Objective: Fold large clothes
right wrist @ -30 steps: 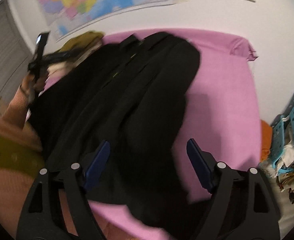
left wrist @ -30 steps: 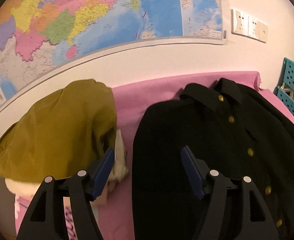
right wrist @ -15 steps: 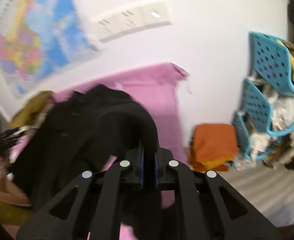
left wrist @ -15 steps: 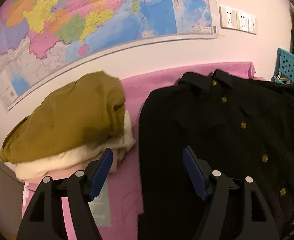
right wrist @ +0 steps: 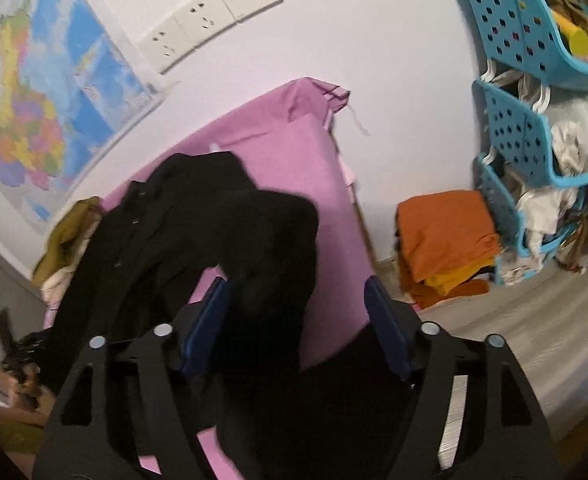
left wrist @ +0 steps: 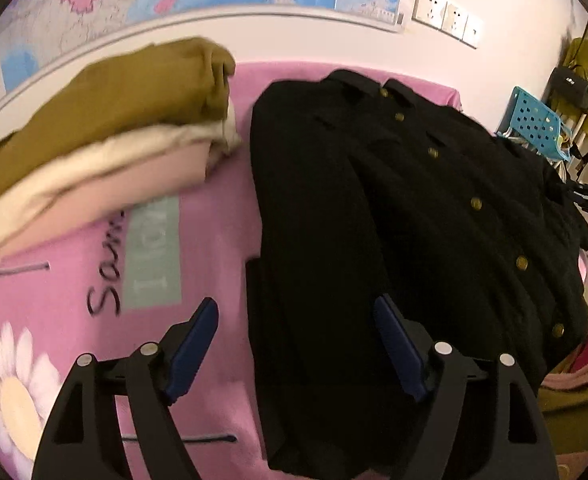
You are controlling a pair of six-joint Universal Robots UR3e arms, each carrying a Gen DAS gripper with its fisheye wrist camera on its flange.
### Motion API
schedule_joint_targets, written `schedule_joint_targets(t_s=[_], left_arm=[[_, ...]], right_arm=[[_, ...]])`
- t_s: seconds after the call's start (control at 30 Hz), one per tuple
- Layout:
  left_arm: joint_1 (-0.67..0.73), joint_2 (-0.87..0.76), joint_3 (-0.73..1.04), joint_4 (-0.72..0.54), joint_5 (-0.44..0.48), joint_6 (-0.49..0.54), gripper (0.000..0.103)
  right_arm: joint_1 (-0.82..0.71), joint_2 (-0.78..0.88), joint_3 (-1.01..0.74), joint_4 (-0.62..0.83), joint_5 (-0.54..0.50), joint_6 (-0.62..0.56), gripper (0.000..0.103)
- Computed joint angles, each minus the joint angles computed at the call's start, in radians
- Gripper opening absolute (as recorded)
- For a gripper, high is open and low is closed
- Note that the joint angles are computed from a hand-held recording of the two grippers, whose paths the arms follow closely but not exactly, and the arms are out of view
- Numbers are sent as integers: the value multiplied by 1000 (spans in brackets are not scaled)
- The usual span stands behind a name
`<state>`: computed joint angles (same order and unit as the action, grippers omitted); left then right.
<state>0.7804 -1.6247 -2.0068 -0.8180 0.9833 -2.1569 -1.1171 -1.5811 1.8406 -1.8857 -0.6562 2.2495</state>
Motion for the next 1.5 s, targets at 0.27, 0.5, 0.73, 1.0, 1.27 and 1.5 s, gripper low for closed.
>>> schedule_joint_targets(t_s=[0.27,0.5,0.73,1.0,1.27,1.5], left_arm=[[40,48,18,69,-29,-117,7],[-171,-139,60,759,589,-350,12],[-101,-33,28,602,328,-406,42],[-104,139,-65,457,-2,-296,57],[-217,78,-50,417,-55,-235,64],[-244,42,17,272,-149,-208,68]], right_arm=[[-55,-126,139,62,-24,-177,75],[-111,-211,180,119,21,-268,81],[-101,-318,266,93,22,-357,85],[-55,-286,240,-122,-20,-188,19],[-197,-46,-425,924,260,-485,9],[-29,93,-849,1463,320,-726,12]])
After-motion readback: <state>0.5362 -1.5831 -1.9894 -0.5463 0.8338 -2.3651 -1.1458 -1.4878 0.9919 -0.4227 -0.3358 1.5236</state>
